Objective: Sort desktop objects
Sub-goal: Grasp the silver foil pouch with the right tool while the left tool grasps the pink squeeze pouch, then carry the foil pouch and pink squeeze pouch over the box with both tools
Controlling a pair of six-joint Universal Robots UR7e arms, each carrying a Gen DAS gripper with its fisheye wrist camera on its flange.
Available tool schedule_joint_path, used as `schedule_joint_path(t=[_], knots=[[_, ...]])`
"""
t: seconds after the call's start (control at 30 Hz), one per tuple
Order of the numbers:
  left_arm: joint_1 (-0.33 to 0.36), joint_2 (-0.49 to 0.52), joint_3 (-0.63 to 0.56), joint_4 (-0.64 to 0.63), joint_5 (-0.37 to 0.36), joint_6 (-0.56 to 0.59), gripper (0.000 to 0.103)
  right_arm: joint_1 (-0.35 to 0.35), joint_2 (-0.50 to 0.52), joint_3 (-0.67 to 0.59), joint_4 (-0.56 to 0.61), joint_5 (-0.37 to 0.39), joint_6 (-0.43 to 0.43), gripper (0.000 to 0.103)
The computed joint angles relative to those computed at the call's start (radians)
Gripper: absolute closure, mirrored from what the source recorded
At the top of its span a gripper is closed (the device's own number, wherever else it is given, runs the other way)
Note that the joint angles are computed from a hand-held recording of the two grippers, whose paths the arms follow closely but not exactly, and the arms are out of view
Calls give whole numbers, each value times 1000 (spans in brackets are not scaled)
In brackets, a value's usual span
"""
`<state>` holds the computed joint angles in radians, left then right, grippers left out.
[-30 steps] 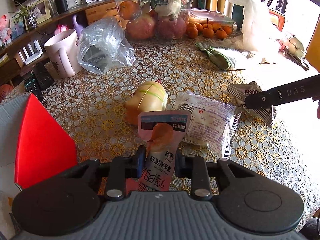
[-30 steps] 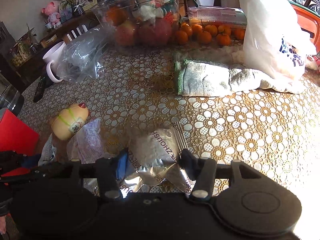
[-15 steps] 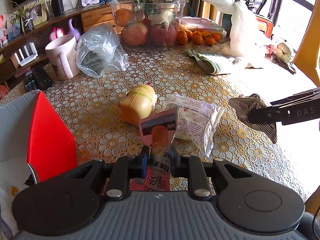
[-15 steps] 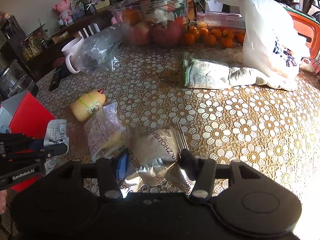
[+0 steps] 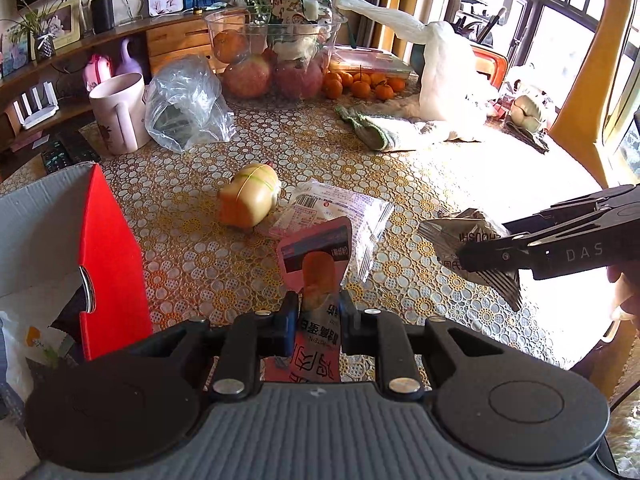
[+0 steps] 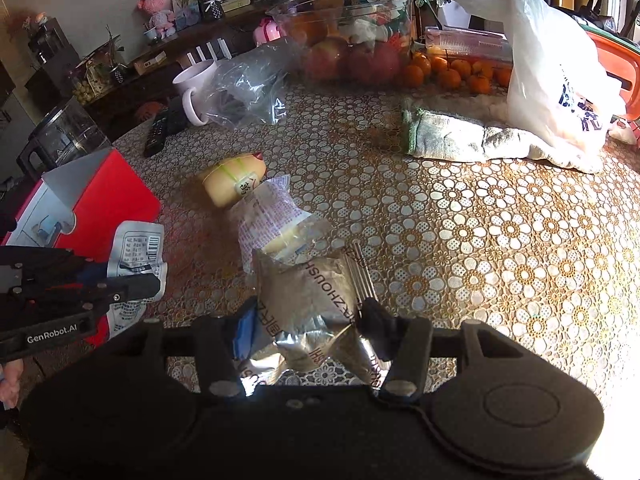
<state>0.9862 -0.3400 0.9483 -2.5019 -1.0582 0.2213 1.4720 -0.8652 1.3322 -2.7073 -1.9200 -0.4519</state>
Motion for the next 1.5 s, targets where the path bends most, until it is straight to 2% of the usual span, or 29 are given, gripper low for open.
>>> schedule_joint_path(t=[0.3, 0.47, 0.67, 0.9, 1.2, 1.5], knots=[[-14, -105, 150, -63, -11, -70, 84, 40, -47, 83, -4, 6, -8, 49], [-22, -162, 224, -94, -10, -88, 84, 84, -56, 124, -38, -15, -84, 49], [-26, -237, 307, -136, 8, -93, 84, 129, -54, 138, -34, -6, -135, 49], [-20, -319, 384, -173, 19, -92, 84, 176, -29, 118, 3, 7, -154, 49], [8, -409, 453, -193, 82, -74, 84, 227, 24, 83, 24, 17, -226, 49], [37, -434, 431, -215, 135, -42, 85, 263, 107, -8, 29, 15, -273, 49]])
